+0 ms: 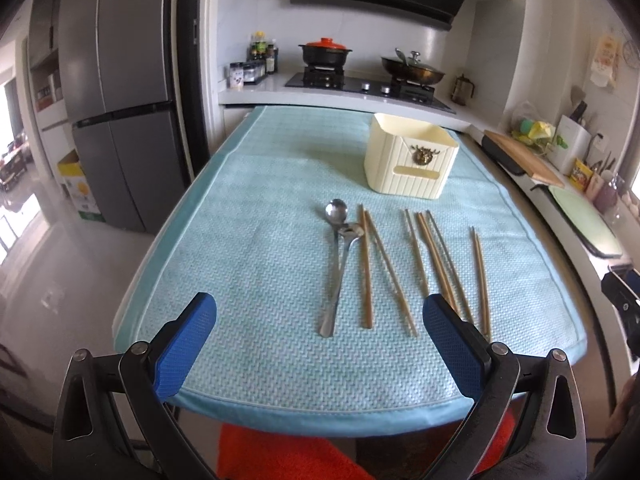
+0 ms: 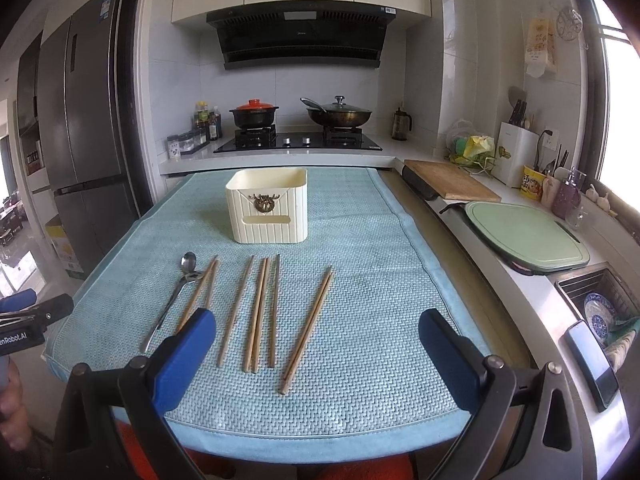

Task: Organize utensils
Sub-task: 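Grasp the larger steel spoon with the left tool while the right tool approaches the chopsticks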

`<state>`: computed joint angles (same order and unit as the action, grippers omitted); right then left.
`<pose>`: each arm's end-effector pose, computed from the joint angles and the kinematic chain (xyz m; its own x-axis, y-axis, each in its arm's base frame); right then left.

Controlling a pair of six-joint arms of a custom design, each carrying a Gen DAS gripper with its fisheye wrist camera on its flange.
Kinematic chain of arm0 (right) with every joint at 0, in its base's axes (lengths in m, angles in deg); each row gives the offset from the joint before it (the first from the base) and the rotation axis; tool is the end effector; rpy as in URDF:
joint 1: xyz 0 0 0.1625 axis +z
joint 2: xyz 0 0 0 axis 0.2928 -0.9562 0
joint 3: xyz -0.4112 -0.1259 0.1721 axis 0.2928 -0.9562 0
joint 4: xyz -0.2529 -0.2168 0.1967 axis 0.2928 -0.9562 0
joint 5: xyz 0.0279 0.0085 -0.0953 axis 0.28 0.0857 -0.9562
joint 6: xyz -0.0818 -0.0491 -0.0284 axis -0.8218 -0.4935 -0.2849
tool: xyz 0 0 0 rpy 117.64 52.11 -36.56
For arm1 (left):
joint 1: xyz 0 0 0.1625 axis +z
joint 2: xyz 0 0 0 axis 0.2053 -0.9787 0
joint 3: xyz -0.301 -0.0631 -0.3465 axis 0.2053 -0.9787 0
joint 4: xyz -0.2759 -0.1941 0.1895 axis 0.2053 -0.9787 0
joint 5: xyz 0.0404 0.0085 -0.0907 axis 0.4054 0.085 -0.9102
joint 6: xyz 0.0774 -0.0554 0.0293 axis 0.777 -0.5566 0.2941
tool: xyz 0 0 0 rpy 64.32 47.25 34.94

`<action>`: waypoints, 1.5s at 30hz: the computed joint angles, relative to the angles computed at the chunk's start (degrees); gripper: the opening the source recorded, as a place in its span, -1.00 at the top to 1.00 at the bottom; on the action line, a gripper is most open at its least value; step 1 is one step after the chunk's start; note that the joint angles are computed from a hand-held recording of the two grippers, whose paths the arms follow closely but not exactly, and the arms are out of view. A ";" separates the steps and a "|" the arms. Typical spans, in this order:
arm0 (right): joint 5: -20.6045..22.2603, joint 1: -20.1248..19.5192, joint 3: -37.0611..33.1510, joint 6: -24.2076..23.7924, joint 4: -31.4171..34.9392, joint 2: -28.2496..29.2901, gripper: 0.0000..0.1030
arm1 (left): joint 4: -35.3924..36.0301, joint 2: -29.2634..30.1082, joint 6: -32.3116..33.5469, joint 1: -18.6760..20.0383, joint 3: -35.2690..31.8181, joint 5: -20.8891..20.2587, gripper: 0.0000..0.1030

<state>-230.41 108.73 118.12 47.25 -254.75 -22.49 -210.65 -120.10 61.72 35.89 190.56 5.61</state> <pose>0.3824 -0.4557 0.2145 -0.6786 0.2036 0.7057 -0.5144 0.5542 -0.6545 -0.2112 -0.5446 0.3597 -0.7586 0.1078 -0.6426 0.5264 0.6826 -0.5069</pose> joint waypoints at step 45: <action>30.62 -22.71 -6.34 24.74 35.06 -6.55 0.06 | 29.31 36.10 11.62 17.47 -53.14 -13.57 0.29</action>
